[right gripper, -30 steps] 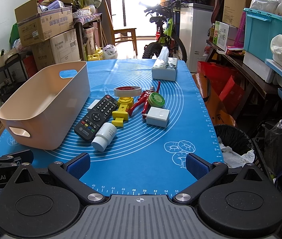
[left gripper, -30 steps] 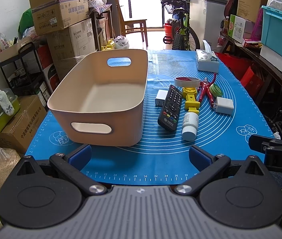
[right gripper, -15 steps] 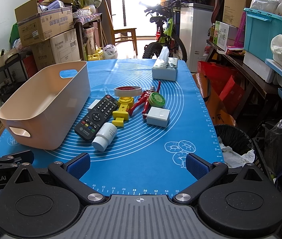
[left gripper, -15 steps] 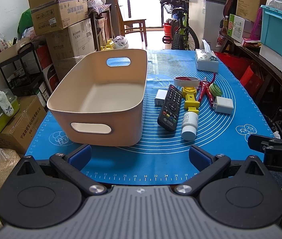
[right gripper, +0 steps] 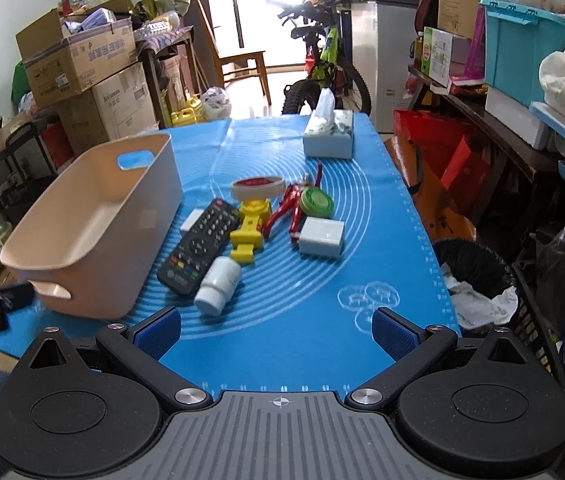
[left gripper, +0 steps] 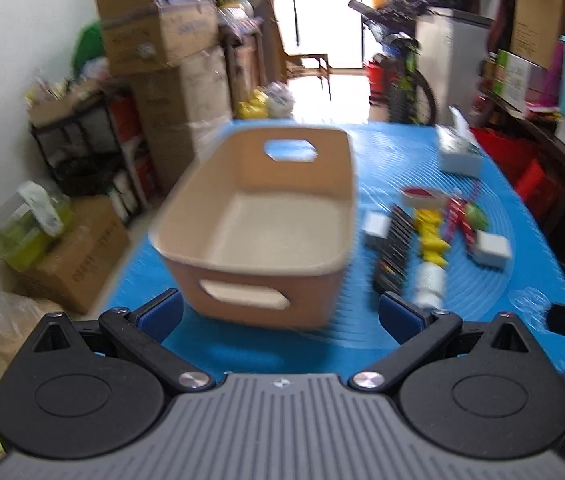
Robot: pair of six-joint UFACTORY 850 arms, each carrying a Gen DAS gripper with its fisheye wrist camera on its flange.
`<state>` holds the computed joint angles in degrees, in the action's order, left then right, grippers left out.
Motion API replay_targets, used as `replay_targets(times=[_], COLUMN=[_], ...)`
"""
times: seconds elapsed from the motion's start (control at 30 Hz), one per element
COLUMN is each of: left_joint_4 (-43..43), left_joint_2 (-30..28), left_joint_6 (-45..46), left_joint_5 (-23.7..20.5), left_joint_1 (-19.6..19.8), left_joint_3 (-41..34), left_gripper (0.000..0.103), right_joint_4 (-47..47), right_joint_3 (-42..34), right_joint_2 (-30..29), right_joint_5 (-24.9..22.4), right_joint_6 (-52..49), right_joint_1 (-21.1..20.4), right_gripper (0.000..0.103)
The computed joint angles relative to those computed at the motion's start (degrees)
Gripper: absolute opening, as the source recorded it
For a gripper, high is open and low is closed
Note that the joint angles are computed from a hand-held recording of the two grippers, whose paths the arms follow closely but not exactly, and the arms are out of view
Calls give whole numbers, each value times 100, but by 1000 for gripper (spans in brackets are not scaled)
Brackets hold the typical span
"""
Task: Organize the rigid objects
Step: 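Clamp the beige basket wall with the left tool while the right tool approaches the objects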
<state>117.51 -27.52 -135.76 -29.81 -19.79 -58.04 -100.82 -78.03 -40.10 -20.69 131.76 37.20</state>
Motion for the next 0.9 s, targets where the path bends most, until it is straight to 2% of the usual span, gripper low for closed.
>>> replay_targets(times=[0.23, 0.33, 0.53, 0.63, 0.7, 0.8, 0.9], left_joint_4=[250, 70, 315, 172, -19, -108, -588], left_joint_2=[87, -16, -169, -322, -479, -764, -1030], left_joint_6=[24, 397, 505, 878, 1267, 1290, 1550], left_joint_5=[-15, -100, 515, 708, 690, 411, 823], left_joint_1=[465, 612, 1022, 1139, 1174, 1181, 1305], left_joint_3=[-382, -693, -1249, -1521, -1709, -1888, -2109], left_gripper=[103, 103, 103, 103, 103, 103, 103], right_joint_4=[216, 404, 877, 1183, 1420, 1961, 2587], right_joint_3=[-581, -923, -1573, -1948, -2170, -2547, -2974], right_joint_2=[-264, -441, -787, -1001, -1142, -1396, -1725], right_joint_5=[-54, -106, -267, -406, -488, -521, -659], right_joint_6=[-251, -514, -961, -1333, -1622, -2151, -2846], right_joint_1=[-83, -135, -250, -277, -284, -314, -295], right_gripper=[101, 101, 101, 101, 101, 101, 101])
